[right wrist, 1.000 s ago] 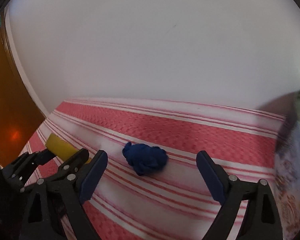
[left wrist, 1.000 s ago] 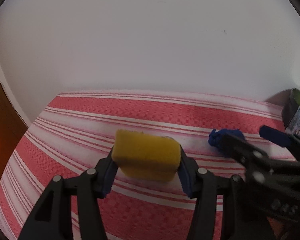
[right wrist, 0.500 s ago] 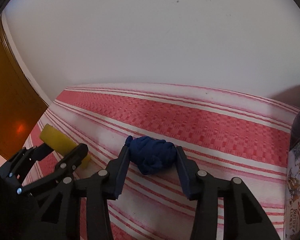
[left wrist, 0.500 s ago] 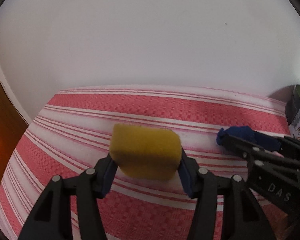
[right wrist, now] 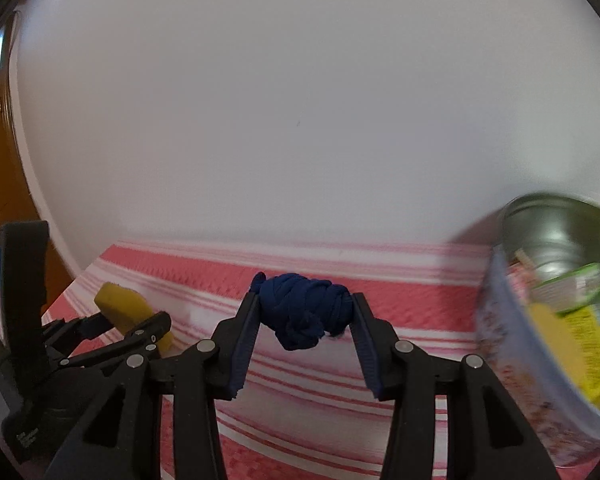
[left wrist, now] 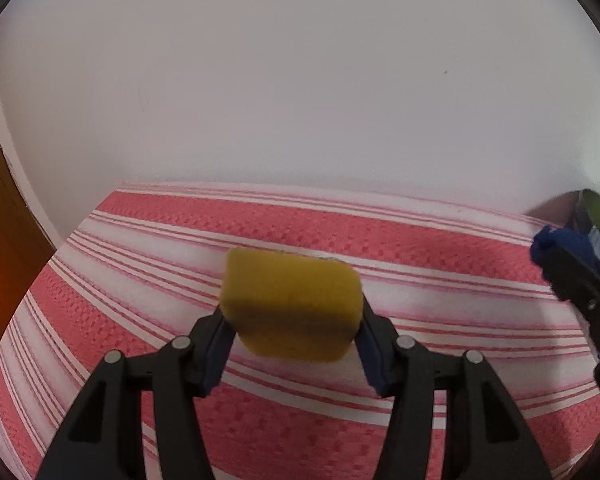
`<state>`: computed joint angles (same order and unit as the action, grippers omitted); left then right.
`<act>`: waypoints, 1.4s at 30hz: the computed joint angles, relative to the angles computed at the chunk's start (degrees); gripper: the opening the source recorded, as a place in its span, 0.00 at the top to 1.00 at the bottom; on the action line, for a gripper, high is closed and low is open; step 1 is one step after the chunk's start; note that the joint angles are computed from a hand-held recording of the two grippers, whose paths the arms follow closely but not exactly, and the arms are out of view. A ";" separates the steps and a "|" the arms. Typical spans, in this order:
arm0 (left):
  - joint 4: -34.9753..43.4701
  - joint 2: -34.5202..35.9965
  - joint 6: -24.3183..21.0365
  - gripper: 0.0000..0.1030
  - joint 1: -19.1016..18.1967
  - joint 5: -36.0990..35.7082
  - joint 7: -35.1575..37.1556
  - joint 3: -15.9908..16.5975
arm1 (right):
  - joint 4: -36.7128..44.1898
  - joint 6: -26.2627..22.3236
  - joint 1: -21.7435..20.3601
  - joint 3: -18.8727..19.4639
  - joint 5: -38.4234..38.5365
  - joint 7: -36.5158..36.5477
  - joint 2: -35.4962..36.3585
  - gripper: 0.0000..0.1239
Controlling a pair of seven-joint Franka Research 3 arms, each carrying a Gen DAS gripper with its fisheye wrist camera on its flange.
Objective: Organize objects
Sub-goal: 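Carry the held sponge and blue cloth over the silver tin with both grippers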
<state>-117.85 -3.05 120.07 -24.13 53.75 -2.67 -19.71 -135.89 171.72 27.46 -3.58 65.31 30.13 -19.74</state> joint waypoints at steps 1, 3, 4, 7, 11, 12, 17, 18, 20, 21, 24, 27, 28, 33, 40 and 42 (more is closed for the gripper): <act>0.48 0.40 -0.36 0.47 -0.20 0.46 -0.22 -0.24 | -0.08 1.85 1.07 -0.43 2.11 -2.20 -0.29 0.61; 1.42 1.21 -1.09 0.47 -0.71 1.70 -0.39 -0.56 | -0.94 4.17 2.64 -2.42 5.86 -7.53 -2.39 0.61; 1.47 1.34 -1.14 0.47 -0.88 2.08 -0.44 -0.50 | -1.03 5.51 3.72 -3.14 8.09 -9.96 -2.88 0.61; 1.85 1.85 -1.46 0.47 -1.37 3.02 -0.51 -0.39 | -1.70 6.58 4.07 -3.95 10.94 -13.34 -4.40 0.61; 2.29 2.28 -2.20 0.47 -1.98 3.70 -0.62 -0.34 | -3.11 4.95 1.84 -3.67 8.94 -12.18 -6.09 0.61; 2.33 2.30 -2.39 0.47 -2.12 3.93 -0.81 -0.34 | -3.29 4.88 1.84 -3.82 8.89 -12.30 -6.38 0.61; 2.91 2.86 -3.01 0.47 -2.88 5.00 -1.24 -0.49 | -4.50 7.15 4.54 -4.94 12.37 -16.61 -7.71 0.61; 2.84 2.82 -3.09 0.47 -3.03 5.39 -1.29 -0.50 | -4.60 7.64 5.15 -5.19 13.64 -17.96 -7.85 0.61; 2.88 2.83 -3.17 0.47 -3.36 5.91 -1.58 -0.62 | -5.20 7.42 4.42 -4.98 13.81 -18.53 -8.73 0.61; 2.85 2.81 -3.15 0.47 -3.51 6.14 -1.79 -0.68 | -5.41 7.29 4.11 -4.95 13.86 -18.70 -9.07 0.61; 2.53 2.66 -3.18 0.47 -3.80 6.49 -2.30 -0.71 | -6.19 7.03 3.13 -4.62 13.63 -18.23 -10.20 0.61; 2.35 2.56 -3.50 0.47 -4.23 6.98 -2.98 -1.00 | -6.82 6.39 2.31 -4.65 12.41 -16.95 -11.07 0.61; 2.37 2.62 -3.71 0.47 -4.37 7.19 -3.18 -1.11 | -7.44 6.33 2.55 -5.02 12.55 -17.29 -11.72 0.61; 2.09 2.55 -4.22 0.47 -4.93 7.54 -4.58 -1.46 | -8.50 6.19 3.06 -6.06 12.81 -18.95 -13.41 0.61; 1.28 2.21 -5.93 0.47 -5.68 9.08 -6.25 -1.91 | -9.71 5.03 2.33 -6.63 12.56 -20.06 -15.56 0.61; 1.71 2.60 -7.32 0.47 -6.12 9.38 -7.37 -2.19 | -10.50 5.37 2.07 -6.02 12.27 -19.54 -16.92 0.61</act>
<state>-116.14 -0.44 112.75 -30.24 63.13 -10.04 -21.91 -146.39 177.10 29.53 -9.60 77.58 10.59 -36.66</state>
